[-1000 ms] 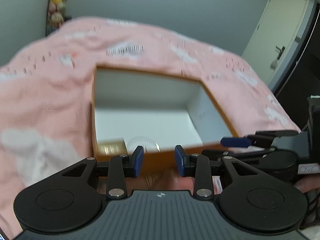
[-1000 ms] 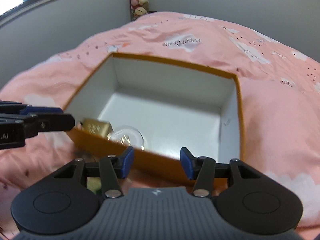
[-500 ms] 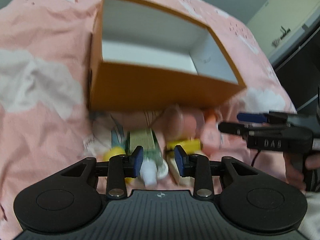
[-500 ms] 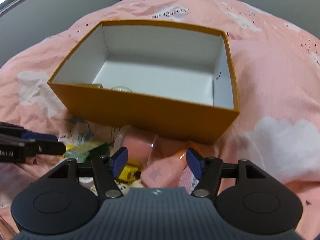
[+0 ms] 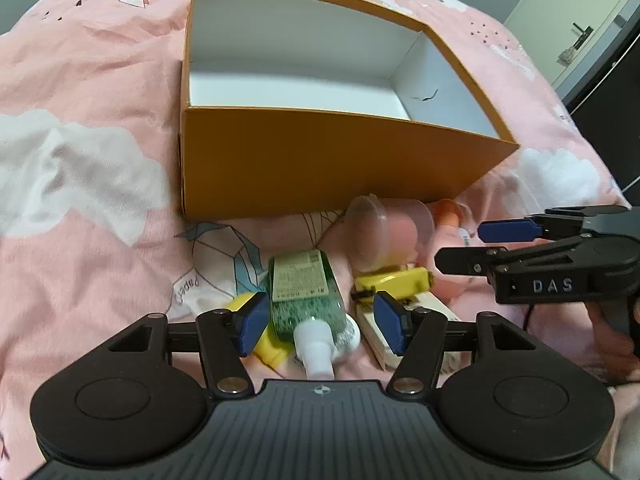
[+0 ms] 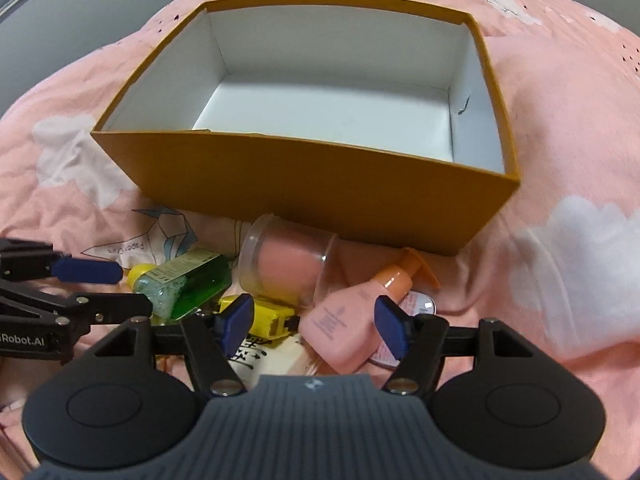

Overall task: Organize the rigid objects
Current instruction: 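Grasp the green gel bottle with the left tool while the right tool grasps the pink pump bottle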

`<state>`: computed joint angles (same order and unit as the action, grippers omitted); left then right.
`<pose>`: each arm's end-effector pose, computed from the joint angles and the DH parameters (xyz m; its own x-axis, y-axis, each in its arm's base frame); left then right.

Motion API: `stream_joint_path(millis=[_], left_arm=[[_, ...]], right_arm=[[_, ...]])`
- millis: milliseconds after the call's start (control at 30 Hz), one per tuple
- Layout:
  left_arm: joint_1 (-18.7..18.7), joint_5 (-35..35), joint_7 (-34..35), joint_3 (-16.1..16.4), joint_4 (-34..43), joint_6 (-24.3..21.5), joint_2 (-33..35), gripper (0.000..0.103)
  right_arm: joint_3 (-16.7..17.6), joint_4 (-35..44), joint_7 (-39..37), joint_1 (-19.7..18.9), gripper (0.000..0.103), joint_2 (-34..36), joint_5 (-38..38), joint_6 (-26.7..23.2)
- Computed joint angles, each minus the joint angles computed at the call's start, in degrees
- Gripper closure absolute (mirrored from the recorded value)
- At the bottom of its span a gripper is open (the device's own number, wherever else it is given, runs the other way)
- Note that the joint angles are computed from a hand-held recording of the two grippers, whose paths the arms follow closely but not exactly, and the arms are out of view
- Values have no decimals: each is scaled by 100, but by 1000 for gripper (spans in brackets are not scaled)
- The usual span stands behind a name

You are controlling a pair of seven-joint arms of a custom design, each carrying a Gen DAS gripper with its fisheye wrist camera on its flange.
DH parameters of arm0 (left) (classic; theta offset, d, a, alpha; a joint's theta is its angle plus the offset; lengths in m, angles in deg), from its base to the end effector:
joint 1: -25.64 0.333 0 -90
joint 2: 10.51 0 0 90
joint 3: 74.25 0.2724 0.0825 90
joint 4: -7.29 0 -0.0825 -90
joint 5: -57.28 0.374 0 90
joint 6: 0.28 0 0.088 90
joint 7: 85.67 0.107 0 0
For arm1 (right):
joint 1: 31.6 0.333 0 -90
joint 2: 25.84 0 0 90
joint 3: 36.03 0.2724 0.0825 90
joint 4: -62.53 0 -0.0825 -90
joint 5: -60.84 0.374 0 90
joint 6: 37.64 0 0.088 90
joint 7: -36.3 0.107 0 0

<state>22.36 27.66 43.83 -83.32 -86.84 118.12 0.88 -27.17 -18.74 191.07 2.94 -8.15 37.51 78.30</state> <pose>0.6096 -0.1530 0.4873 -0.6678 -0.6863 0.2880 -0.7285 0.5234 -0.4421 0.5037 0.4263 0.5197 -0.2387 -0.9665 -0.0939 -0.8664 0.2556 -0.4290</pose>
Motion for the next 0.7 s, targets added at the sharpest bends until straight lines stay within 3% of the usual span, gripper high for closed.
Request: stream_joint_path(millis=[367,533,633,700], left_arm=[[-315,895,-781,-25,976,-493,840,33],[-441,1166,-1083,-14,1291,-647,1144,43],[-460,1194,-1229,-20,1419,-738,1259,47],[-469,1220,-1267,-23,1458,-746,1288,47]], right_arm=[[-8,-247,248,-110,37,-186,185,-146],[-4,-553,578,-216,38,-378,331,-26],[8,-805,720,-339,50,-490,527,248],[17,-970,778,-423,53,-539,684,467]])
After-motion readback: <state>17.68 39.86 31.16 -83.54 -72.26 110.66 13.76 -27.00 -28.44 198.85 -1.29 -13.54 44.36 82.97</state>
